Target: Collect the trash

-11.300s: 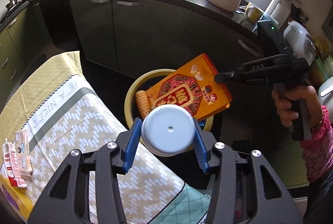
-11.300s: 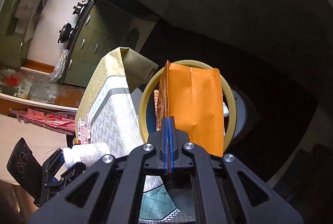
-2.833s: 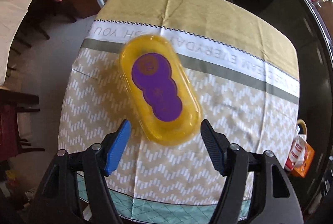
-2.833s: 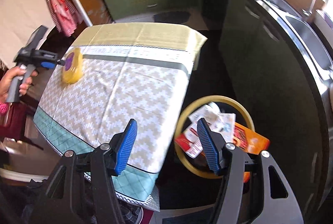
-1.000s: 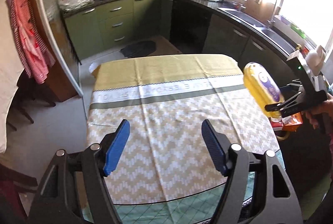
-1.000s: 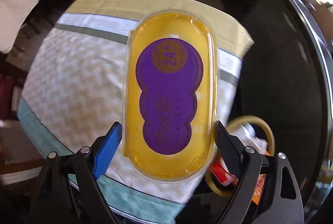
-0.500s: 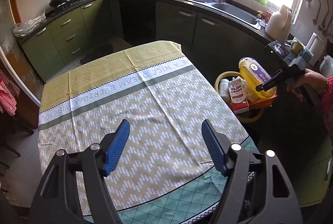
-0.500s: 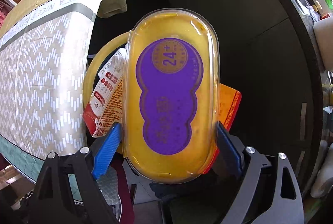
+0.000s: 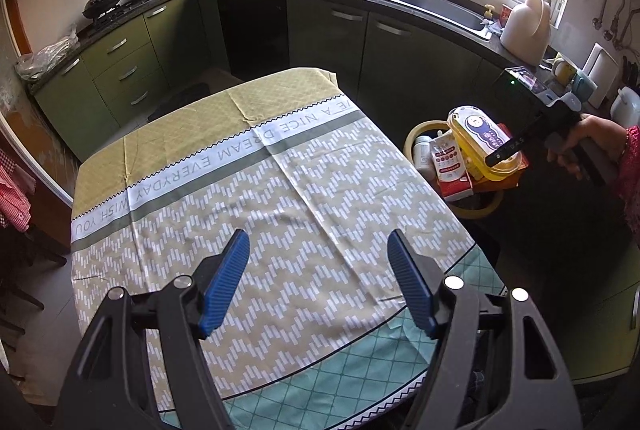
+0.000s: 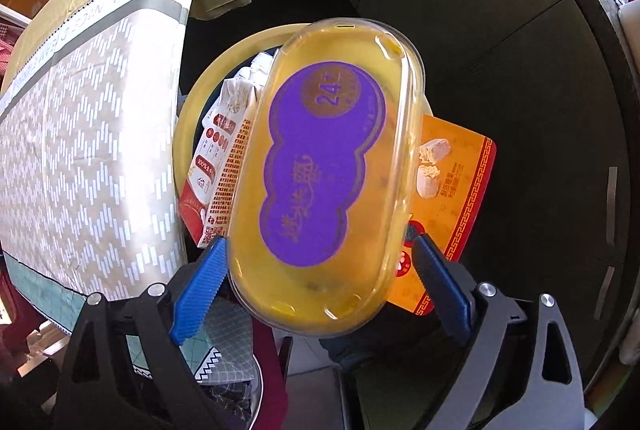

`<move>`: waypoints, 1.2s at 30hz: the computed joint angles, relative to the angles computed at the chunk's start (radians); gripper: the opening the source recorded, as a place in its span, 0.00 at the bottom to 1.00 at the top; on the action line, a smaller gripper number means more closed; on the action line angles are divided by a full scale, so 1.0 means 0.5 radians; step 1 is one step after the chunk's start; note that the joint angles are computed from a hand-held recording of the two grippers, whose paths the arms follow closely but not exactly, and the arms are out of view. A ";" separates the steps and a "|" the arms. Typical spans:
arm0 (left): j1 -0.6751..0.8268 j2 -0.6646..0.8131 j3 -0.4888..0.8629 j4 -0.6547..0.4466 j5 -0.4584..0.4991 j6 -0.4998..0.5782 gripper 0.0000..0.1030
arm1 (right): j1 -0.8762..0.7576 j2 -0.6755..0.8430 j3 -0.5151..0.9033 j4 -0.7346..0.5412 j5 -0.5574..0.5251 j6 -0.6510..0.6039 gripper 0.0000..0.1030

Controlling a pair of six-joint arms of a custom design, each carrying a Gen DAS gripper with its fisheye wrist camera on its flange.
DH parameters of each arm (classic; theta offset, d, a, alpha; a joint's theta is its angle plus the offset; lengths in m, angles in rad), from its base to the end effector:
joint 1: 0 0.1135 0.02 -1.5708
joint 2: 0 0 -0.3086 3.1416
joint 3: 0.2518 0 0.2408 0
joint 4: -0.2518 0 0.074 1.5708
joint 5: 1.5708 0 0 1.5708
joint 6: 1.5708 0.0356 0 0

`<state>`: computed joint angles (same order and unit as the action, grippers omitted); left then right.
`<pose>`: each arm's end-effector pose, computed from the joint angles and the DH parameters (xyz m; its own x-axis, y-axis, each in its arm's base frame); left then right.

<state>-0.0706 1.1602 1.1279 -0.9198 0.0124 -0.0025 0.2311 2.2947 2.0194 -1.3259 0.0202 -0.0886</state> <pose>0.1949 -0.0142 0.3596 -0.8128 0.0550 -0.5799 0.0757 0.9971 -0.0116 0.4497 0.1051 0.2295 -0.9488 -0.3141 0.0321 -0.3148 0.9490 -0.0174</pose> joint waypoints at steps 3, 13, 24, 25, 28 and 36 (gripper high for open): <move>-0.012 -0.014 -0.004 -0.006 0.008 -0.002 0.66 | -0.011 -0.029 -0.008 -0.010 -0.018 -0.005 0.89; -0.030 -0.092 -0.093 0.096 -0.019 -0.102 0.83 | -0.074 -0.319 -0.223 0.081 -0.080 -0.065 0.89; 0.020 -0.511 -0.455 0.266 -0.272 -0.276 0.94 | -0.145 -2.028 -1.840 1.038 -0.361 -0.004 0.94; 0.000 -0.560 -0.480 0.251 -0.305 -0.297 0.94 | -0.111 -2.173 -1.960 1.118 -0.310 0.044 0.96; -0.083 -0.724 -0.539 0.186 -0.419 -0.382 0.94 | -0.007 -2.622 -2.252 1.214 -0.239 0.228 0.96; -1.123 -1.008 -0.450 -0.457 -1.261 -1.272 0.94 | 1.080 -3.262 -2.429 0.969 0.902 1.049 0.96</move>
<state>-0.6320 0.6560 0.9031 -1.1485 -0.6182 -0.6387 0.7712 0.6637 0.8046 -0.8415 0.4711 0.4358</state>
